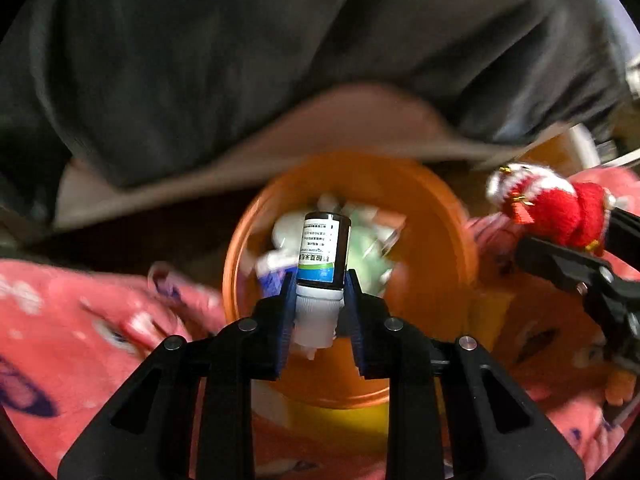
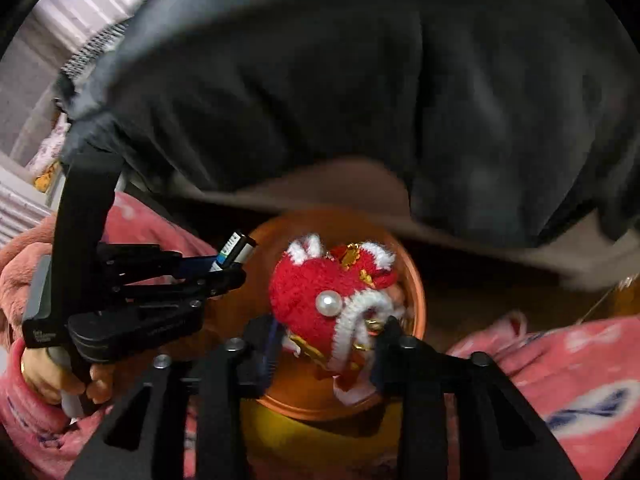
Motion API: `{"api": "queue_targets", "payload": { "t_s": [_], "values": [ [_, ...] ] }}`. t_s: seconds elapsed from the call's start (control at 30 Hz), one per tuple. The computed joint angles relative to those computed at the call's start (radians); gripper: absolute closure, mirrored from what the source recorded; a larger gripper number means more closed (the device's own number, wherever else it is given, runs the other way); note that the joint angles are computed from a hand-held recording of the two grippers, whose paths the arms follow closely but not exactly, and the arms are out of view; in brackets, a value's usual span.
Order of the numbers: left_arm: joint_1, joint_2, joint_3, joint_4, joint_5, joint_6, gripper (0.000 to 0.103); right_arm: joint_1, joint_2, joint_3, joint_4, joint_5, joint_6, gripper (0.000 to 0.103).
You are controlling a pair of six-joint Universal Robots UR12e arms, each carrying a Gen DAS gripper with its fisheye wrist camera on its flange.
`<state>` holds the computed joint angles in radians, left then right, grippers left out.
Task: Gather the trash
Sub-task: 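Carry the brown bottle and red ornament to the basin and release both, then grasp the white square cap with the left gripper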
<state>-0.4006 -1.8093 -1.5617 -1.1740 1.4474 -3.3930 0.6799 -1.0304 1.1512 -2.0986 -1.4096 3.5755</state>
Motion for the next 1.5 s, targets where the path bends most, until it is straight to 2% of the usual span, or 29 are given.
{"api": "queue_targets", "payload": {
  "t_s": [0.03, 0.07, 0.1, 0.13, 0.17, 0.4, 0.63, 0.7, 0.77, 0.9, 0.97, 1.0, 1.07, 1.1, 1.2, 1.3, 1.4, 1.5],
  "values": [
    [0.001, -0.01, 0.004, -0.023, -0.006, -0.002, 0.077, -0.001, 0.008, -0.001, 0.013, -0.001, 0.017, 0.052],
    [0.003, -0.014, 0.005, -0.036, -0.01, -0.013, 0.07, -0.001, 0.015, -0.001, 0.023, -0.001, 0.033, 0.043],
    [0.005, -0.015, 0.004, -0.039, -0.005, -0.028, 0.063, -0.004, 0.019, -0.001, 0.025, 0.008, 0.042, 0.042],
    [0.005, -0.016, 0.002, -0.033, 0.004, -0.046, 0.05, -0.006, 0.022, 0.001, 0.026, 0.017, 0.057, 0.042],
    [0.008, -0.012, -0.006, -0.02, 0.008, -0.066, 0.044, -0.008, 0.023, 0.005, 0.023, 0.028, 0.065, 0.041],
    [0.011, -0.016, -0.007, -0.009, 0.0, -0.096, 0.043, -0.022, 0.009, 0.043, -0.018, 0.059, 0.122, 0.038],
    [0.013, -0.018, -0.001, -0.004, 0.01, -0.1, 0.043, -0.019, 0.005, 0.047, -0.031, 0.039, 0.129, 0.036],
    [0.013, -0.01, -0.008, 0.012, 0.019, -0.104, 0.043, -0.017, 0.0, 0.053, -0.042, 0.03, 0.132, 0.034],
    [0.006, 0.001, -0.004, 0.023, 0.059, -0.101, 0.043, -0.016, -0.007, 0.064, -0.062, 0.02, 0.139, 0.033],
    [-0.017, 0.042, 0.005, 0.113, 0.189, -0.038, 0.043, -0.016, -0.014, 0.076, -0.093, 0.009, 0.146, 0.032],
    [-0.018, 0.068, 0.012, 0.179, 0.221, 0.004, 0.043, -0.015, -0.014, 0.076, -0.1, 0.007, 0.137, 0.031],
    [-0.013, 0.08, 0.022, 0.213, 0.224, 0.023, 0.04, -0.013, -0.013, 0.074, -0.099, 0.003, 0.133, 0.03],
    [-0.002, 0.086, 0.048, 0.26, 0.24, 0.044, 0.027, -0.01, -0.01, 0.069, -0.104, -0.003, 0.112, 0.029],
    [0.006, 0.085, 0.063, 0.284, 0.249, 0.049, 0.027, -0.008, -0.01, 0.068, -0.106, -0.006, 0.104, 0.029],
    [0.034, 0.058, 0.132, 0.328, 0.293, 0.057, 0.027, -0.001, -0.011, 0.069, -0.126, -0.028, 0.074, 0.027],
    [0.07, 0.005, 0.214, 0.37, 0.295, 0.065, 0.027, 0.003, -0.011, 0.071, -0.141, -0.035, 0.051, 0.023],
    [0.089, -0.087, 0.318, 0.442, 0.383, 0.132, 0.027, 0.004, -0.008, 0.07, -0.152, -0.031, 0.04, 0.023],
    [0.114, -0.182, 0.453, 0.376, 0.401, 0.15, 0.027, 0.004, -0.004, 0.069, -0.16, -0.022, 0.032, 0.023]
  ]
}}
